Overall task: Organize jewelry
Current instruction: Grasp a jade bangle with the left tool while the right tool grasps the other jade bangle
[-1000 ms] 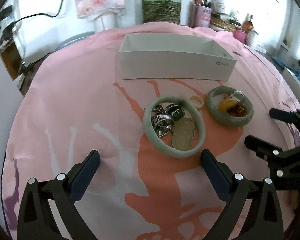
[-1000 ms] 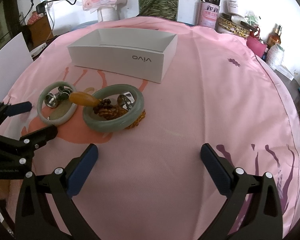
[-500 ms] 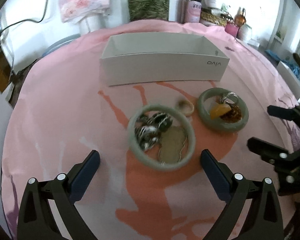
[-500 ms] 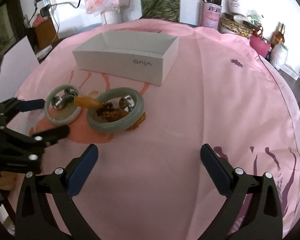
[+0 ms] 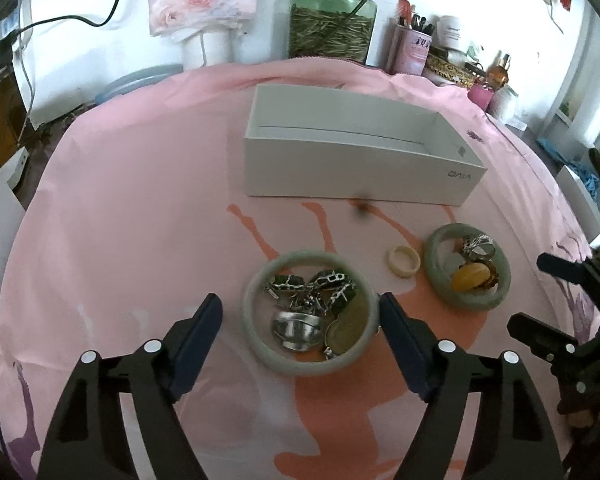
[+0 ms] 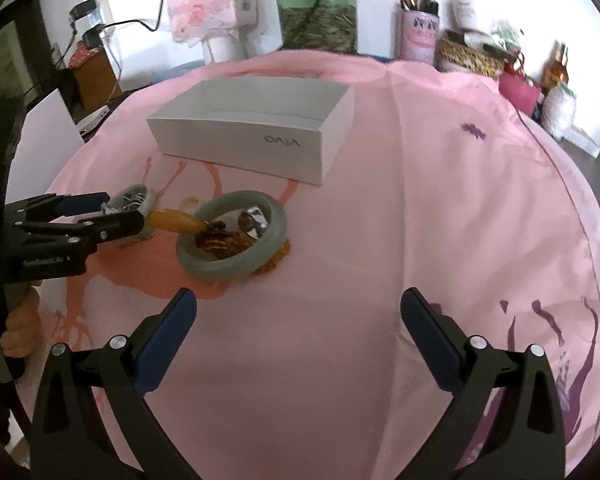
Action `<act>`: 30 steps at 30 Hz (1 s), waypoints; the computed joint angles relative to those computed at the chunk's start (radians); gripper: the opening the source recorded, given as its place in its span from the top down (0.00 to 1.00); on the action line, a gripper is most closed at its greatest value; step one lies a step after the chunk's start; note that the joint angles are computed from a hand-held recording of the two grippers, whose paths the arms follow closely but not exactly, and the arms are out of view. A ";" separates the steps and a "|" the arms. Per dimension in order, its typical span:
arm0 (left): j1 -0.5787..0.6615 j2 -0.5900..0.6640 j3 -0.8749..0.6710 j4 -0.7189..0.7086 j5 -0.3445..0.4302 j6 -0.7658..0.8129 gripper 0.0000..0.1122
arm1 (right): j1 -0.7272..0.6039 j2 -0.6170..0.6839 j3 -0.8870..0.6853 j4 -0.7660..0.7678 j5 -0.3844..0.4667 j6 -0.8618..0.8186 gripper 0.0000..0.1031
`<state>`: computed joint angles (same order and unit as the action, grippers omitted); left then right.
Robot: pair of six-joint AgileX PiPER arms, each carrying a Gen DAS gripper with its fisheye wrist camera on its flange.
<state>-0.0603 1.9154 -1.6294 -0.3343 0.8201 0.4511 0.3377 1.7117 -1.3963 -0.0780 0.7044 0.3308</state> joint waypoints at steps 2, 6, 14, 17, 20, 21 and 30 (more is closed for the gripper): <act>-0.011 -0.012 0.021 0.015 -0.022 -0.001 0.29 | 0.009 0.009 -0.012 -0.007 -0.006 -0.004 0.06; -0.014 -0.015 0.027 0.022 -0.020 0.011 0.29 | 0.019 0.083 -0.125 0.036 0.075 -0.063 0.06; -0.013 -0.021 0.038 0.031 -0.028 0.020 0.34 | 0.037 0.255 -0.372 0.034 0.206 -0.130 0.07; -0.010 -0.020 0.036 0.027 -0.025 0.025 0.36 | 0.026 0.243 -0.335 0.054 0.160 -0.144 0.13; -0.014 -0.021 0.038 0.031 -0.029 0.028 0.36 | 0.020 0.222 -0.308 0.064 0.129 -0.170 0.33; -0.016 -0.022 0.041 0.036 -0.033 0.028 0.36 | 0.014 0.216 -0.294 0.079 0.115 -0.176 0.33; -0.005 -0.016 0.022 0.002 -0.008 0.043 0.39 | 0.013 0.152 -0.222 0.083 0.050 -0.182 0.33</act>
